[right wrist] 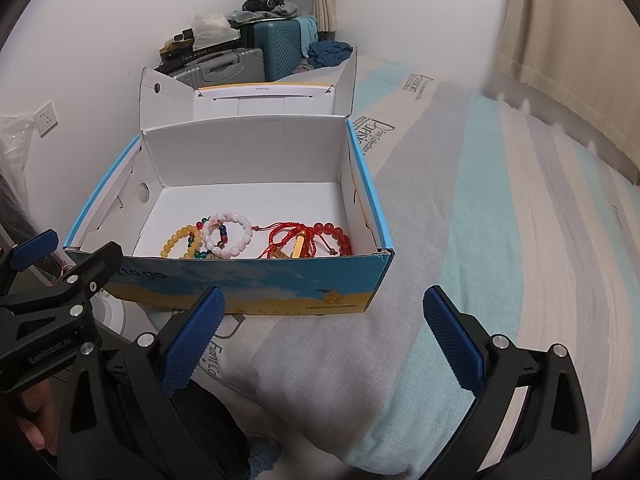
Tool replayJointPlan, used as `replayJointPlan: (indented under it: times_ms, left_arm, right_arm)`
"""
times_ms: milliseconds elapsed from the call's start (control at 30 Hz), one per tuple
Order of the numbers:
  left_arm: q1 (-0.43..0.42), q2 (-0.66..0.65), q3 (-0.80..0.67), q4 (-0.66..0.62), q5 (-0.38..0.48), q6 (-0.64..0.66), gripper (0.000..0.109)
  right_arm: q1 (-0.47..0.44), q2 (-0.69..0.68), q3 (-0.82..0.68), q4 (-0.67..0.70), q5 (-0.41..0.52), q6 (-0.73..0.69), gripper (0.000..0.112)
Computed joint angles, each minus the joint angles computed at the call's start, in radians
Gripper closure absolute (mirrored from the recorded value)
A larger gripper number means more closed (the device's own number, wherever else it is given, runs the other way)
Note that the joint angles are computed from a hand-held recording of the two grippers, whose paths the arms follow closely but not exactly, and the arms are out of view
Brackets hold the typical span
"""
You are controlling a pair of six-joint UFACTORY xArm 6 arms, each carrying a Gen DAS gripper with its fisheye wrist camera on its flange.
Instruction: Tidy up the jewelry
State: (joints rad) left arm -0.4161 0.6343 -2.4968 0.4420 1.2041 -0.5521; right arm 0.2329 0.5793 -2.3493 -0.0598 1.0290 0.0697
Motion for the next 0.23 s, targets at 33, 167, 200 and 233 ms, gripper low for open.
replayJointPlan:
  times_ms: [33,167,200,233]
  left_arm:
    - [0.001,0.000,-0.001,-0.001,-0.002,0.001,0.012]
    - [0.003,0.003,-0.007,-0.013,0.000,-0.001,0.012]
    - [0.004,0.005,-0.010,-0.020,0.001,0.001,0.012]
    - [0.003,0.012,-0.023,-0.019,0.007,0.004,0.012]
  right_arm:
    - [0.000,0.000,-0.001,0.001,0.001,-0.001,0.017]
    - [0.000,0.001,-0.002,0.001,0.002,0.000,0.017]
    - [-0.001,0.001,-0.002,0.002,0.002,-0.001,0.017]
    - [-0.001,0.000,-0.001,0.002,0.001,-0.001,0.017]
